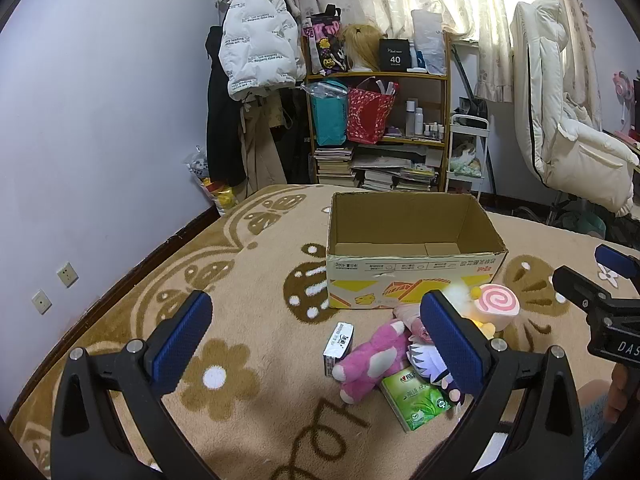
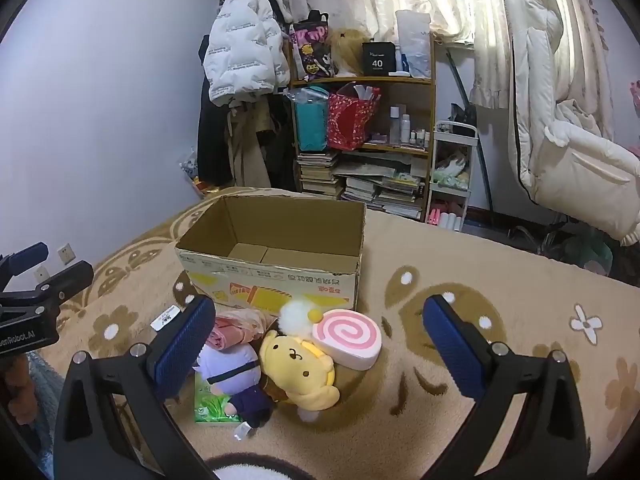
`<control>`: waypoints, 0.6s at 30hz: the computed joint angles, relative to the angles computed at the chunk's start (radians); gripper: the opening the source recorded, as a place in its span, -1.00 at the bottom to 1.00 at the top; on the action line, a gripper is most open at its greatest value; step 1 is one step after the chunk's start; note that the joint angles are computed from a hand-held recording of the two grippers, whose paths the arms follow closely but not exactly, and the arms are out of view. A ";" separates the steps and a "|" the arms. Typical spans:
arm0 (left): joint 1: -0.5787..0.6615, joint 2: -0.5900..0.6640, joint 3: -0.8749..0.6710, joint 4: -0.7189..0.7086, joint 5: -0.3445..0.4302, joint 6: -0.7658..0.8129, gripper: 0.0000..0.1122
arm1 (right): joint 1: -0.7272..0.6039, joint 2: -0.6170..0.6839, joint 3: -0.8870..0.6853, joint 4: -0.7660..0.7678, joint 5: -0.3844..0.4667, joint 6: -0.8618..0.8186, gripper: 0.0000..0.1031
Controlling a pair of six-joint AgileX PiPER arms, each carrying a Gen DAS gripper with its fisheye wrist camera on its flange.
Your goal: Organize soft objects
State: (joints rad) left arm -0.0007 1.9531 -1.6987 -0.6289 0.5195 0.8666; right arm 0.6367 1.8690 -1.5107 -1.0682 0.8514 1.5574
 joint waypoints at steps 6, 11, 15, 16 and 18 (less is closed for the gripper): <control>-0.001 0.000 -0.004 0.006 0.003 -0.006 0.83 | -0.004 -0.005 0.026 -0.015 -0.013 0.029 1.00; 0.000 -0.001 -0.011 0.022 0.012 -0.026 0.83 | -0.008 -0.004 0.026 -0.013 -0.016 0.020 1.00; 0.001 -0.001 -0.011 0.018 0.012 -0.022 0.83 | -0.009 0.003 0.016 -0.008 -0.014 0.012 1.00; 0.001 -0.001 -0.012 0.020 0.013 -0.023 0.83 | -0.011 -0.003 0.028 -0.012 -0.017 0.019 1.00; 0.001 -0.001 -0.012 0.022 0.012 -0.026 0.83 | -0.008 0.004 0.014 -0.006 -0.011 0.009 1.00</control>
